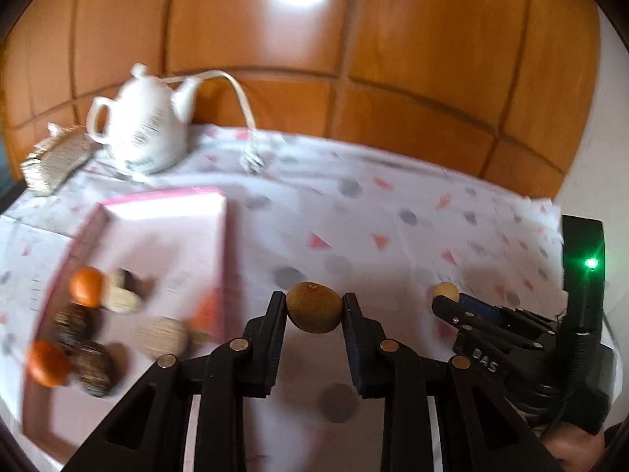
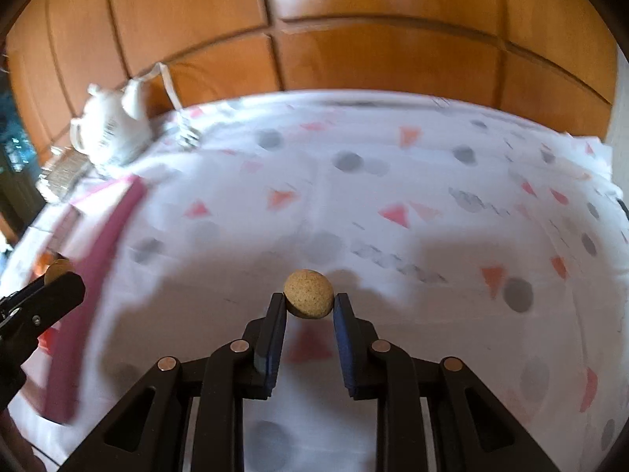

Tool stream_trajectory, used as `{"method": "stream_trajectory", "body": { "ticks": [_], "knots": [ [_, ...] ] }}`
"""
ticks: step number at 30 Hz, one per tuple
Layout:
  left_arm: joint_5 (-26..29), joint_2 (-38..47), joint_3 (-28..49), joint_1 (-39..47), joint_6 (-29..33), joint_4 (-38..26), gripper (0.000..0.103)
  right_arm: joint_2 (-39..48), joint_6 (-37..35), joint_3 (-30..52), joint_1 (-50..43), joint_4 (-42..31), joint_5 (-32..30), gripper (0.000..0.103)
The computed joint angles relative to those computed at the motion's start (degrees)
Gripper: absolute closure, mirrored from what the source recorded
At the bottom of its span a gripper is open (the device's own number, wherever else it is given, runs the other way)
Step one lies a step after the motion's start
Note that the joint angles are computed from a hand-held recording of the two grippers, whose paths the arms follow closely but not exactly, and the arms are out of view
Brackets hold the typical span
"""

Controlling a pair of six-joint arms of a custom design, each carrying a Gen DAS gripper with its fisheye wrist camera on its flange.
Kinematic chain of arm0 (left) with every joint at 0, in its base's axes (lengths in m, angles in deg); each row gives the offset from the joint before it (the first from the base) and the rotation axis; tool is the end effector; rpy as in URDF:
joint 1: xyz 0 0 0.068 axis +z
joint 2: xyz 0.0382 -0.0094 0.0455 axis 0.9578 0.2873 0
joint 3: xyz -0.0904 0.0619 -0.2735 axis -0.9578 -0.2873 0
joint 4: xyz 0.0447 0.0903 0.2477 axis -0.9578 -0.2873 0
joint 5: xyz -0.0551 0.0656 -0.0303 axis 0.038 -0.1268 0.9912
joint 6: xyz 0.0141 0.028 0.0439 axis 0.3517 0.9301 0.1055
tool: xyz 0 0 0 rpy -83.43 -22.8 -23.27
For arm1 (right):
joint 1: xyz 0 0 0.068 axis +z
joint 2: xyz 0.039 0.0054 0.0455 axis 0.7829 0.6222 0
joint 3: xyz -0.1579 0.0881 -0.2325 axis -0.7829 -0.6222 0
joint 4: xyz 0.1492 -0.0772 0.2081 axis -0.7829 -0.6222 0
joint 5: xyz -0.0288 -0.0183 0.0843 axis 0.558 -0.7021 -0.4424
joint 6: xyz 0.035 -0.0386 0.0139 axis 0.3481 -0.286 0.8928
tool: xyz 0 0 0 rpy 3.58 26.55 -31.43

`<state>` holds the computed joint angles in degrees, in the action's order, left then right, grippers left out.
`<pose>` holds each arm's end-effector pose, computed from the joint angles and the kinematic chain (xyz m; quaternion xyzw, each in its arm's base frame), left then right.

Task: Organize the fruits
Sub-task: 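Lower both potatoes into the pink tray and open both tools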

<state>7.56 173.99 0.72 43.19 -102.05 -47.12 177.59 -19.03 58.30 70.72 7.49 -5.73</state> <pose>0.2238 -0.1095 0.0791 -0.1659 0.8919 -0.0023 0.4206 0.3346 0.1237 0.0363 -0.1976 0.9088 0.1458 0.3374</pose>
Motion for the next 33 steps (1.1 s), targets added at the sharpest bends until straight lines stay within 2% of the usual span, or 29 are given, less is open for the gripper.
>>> {"method": "stream_trajectory", "body": {
  "ticks": [2, 6, 11, 15, 17, 21, 24, 28, 33],
  "knots": [
    [-0.1, -5.0, -3.3, 3.2, 0.4, -1.2, 0.074, -2.5, 0.2, -0.1, 2.4, -1.3, -2.2, 0.078],
    [1.0, -9.9, -9.2, 10.6, 2.4, 0.6, 0.074, -5.4, 0.0, 2.3, 8.3, -5.3, -5.7, 0.078],
    [3.3, -8.3, -12.7, 17.8, 4.0, 5.0, 0.074, -4.3, 1.7, 8.8, 15.0, -11.0, -9.2, 0.078],
    [2.4, -5.9, -14.4, 18.9, 2.6, 7.4, 0.073, -1.3, 2.0, 15.2, 19.6, -15.1, -8.7, 0.078],
    [1.3, -6.1, -15.1, 18.6, 1.7, 7.4, 0.067, 0.6, 1.7, 18.6, 21.0, -17.3, -8.7, 0.078],
    [0.9, -4.5, -15.8, 19.7, 0.6, 8.3, 0.065, 3.2, 1.6, 22.4, 22.4, -20.4, -8.6, 0.077],
    [-0.5, -4.9, -16.4, 18.5, -0.8, 7.7, 0.059, 3.7, 2.2, 22.5, 22.6, -20.9, -9.0, 0.076],
    [-2.5, -8.1, -17.3, 16.3, -2.7, 5.2, 0.043, 2.0, 2.5, 19.1, 22.5, -18.5, -8.2, 0.074],
    [-7.4, -14.7, -17.3, 11.8, -6.3, -2.9, 0.031, -2.2, 3.9, 11.0, 22.1, -11.8, -5.4, 0.073]
  ]
}}
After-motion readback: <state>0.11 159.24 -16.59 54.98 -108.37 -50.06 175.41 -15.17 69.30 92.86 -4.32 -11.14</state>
